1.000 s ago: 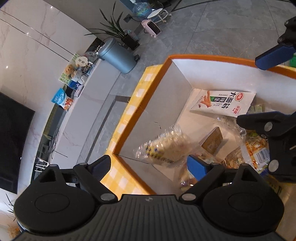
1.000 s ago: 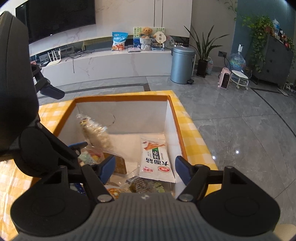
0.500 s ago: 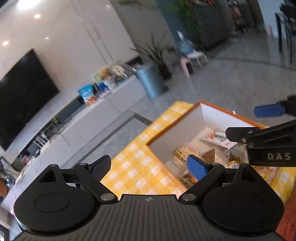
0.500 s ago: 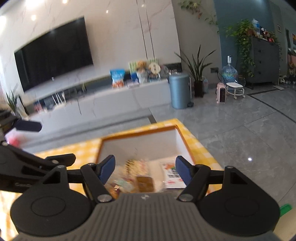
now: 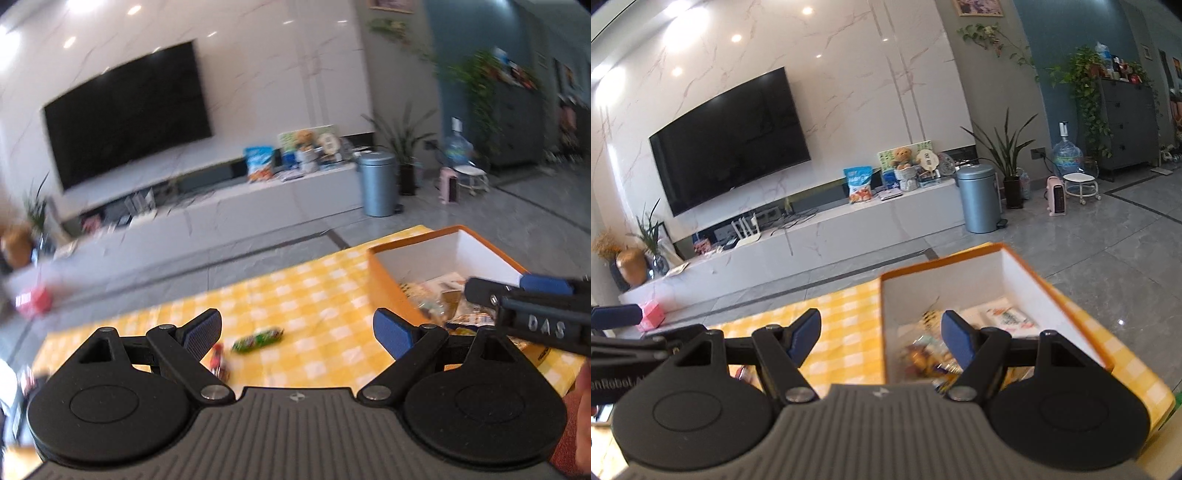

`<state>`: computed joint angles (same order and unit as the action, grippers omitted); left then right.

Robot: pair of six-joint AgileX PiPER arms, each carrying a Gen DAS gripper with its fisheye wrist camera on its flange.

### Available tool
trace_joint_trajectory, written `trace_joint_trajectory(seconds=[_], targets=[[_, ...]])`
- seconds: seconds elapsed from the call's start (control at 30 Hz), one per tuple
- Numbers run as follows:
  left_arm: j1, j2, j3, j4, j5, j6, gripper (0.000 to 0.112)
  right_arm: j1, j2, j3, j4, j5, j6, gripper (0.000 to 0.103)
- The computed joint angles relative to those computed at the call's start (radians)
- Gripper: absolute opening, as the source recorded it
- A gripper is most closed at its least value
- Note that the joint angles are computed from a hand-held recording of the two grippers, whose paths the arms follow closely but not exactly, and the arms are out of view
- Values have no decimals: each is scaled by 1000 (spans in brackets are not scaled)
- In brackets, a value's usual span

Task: Organize snacks
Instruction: 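Move both tools back over the bottle and green sausage on the table, then grasp the brown-candy bottle with the left tool while the right tool grasps the green sausage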

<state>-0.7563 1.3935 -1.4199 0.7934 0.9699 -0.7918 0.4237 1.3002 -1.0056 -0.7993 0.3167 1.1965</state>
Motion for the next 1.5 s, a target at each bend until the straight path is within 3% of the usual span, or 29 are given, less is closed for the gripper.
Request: trace_joint_trajectory(seconds=[0.13,0.37,0.5,0.73,0.97,1.07,1.2,1.33,1.5], targets=[[85,-48,62,-71,-33,11,103,135,10,37,-239,73,247,71],[237,-85,139,-211,-95,104,103,228,107,-6,-191,87,168,72],[325,-88,172,-311,-148,177,103,267,174,-35,-262,76,218,82],[486,-24,165,-465,-230,331,103,267,307,-138,-267,23,173,81],[629,121,63,-609,-227,484,103,232,496,-342,-11,-10,-152,73],[669,212,-20,-655,-189,519,89,217,582,-434,105,-4,-310,68],[717,317,-110,-746,-154,575,86,194,702,-583,270,50,-524,66],[715,403,-170,-716,-137,572,83,160,814,-737,452,98,-758,62],[724,439,-168,-731,-146,585,80,134,969,-979,605,237,-998,58]])
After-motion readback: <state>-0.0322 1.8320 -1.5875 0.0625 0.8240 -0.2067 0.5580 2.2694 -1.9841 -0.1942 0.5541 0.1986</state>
